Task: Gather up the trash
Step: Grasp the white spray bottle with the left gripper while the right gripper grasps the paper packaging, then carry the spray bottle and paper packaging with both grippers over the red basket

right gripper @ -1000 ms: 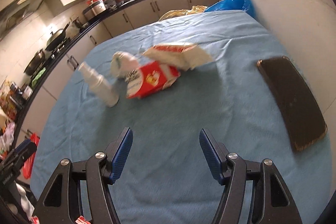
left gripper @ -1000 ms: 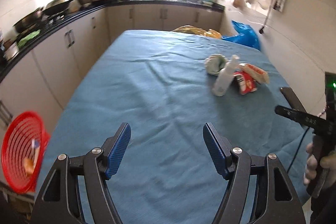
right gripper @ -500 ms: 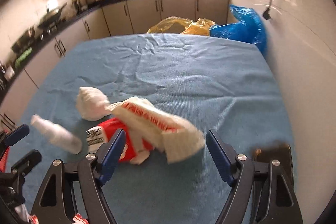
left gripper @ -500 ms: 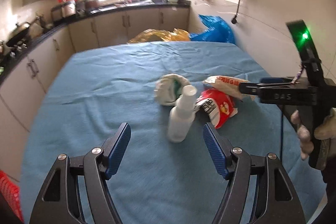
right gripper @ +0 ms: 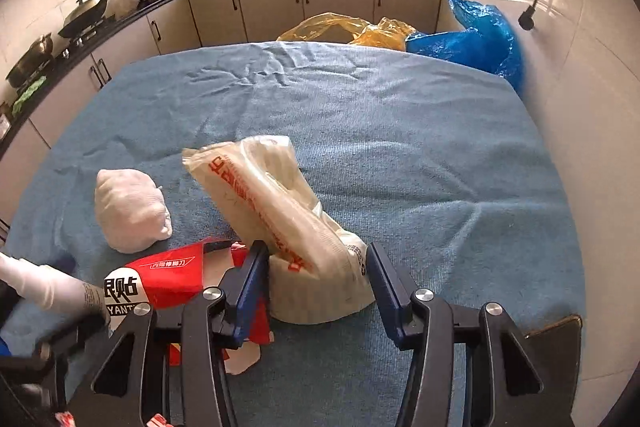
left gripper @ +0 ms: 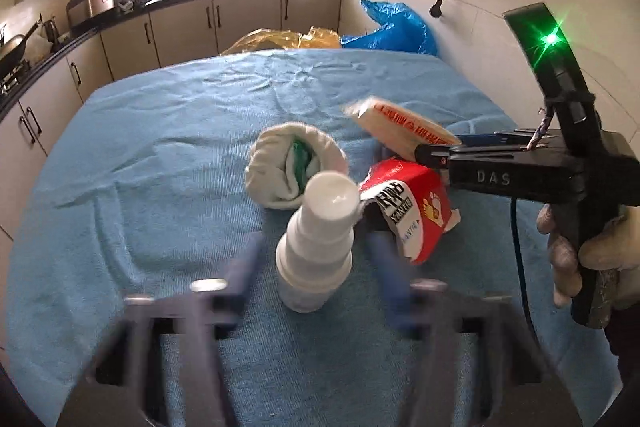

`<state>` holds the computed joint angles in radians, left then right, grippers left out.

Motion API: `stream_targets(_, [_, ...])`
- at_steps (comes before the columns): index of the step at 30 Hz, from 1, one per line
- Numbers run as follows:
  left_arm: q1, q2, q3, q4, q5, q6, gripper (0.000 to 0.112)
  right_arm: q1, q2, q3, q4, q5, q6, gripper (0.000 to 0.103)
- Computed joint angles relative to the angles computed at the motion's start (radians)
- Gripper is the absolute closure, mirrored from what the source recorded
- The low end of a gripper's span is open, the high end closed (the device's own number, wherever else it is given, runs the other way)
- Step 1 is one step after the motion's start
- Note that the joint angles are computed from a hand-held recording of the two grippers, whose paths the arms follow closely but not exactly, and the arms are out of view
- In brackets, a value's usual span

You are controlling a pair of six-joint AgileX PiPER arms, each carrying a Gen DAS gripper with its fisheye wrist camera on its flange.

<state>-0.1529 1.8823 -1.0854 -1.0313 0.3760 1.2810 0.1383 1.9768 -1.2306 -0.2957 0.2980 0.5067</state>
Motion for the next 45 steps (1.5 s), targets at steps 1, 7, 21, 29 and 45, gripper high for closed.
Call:
stream_targets(1, [-0.001,0.001,-0.002,0.03,-0.001,-0.031,0.084,0.0,-0.008,0.01,0.0,-0.007,0.006,0.055])
stream_targets(7, [0.04,-0.075,0.061,-0.005,0.039,0.01,0.084,0.021,-0.114,0.132,-0.101,-0.039,0.157,0.059])
stream_targets(21, [0.314,-0.391,0.304,-0.011,0.229,0.091,0.084,0.246,-0.519,0.491,-0.48,0.061,0.676,0.059])
stream_targets(29, [0.47,-0.561,0.477,-0.043,0.139,0.18,0.084,0.5,-0.569,0.541,-0.537,0.199,0.887,0.059])
stream_targets(45, [0.789,-0.667,0.569,-0.097,0.295,0.346,0.084,0.868,-0.471,0.465,-0.584,0.417,1.198,0.059])
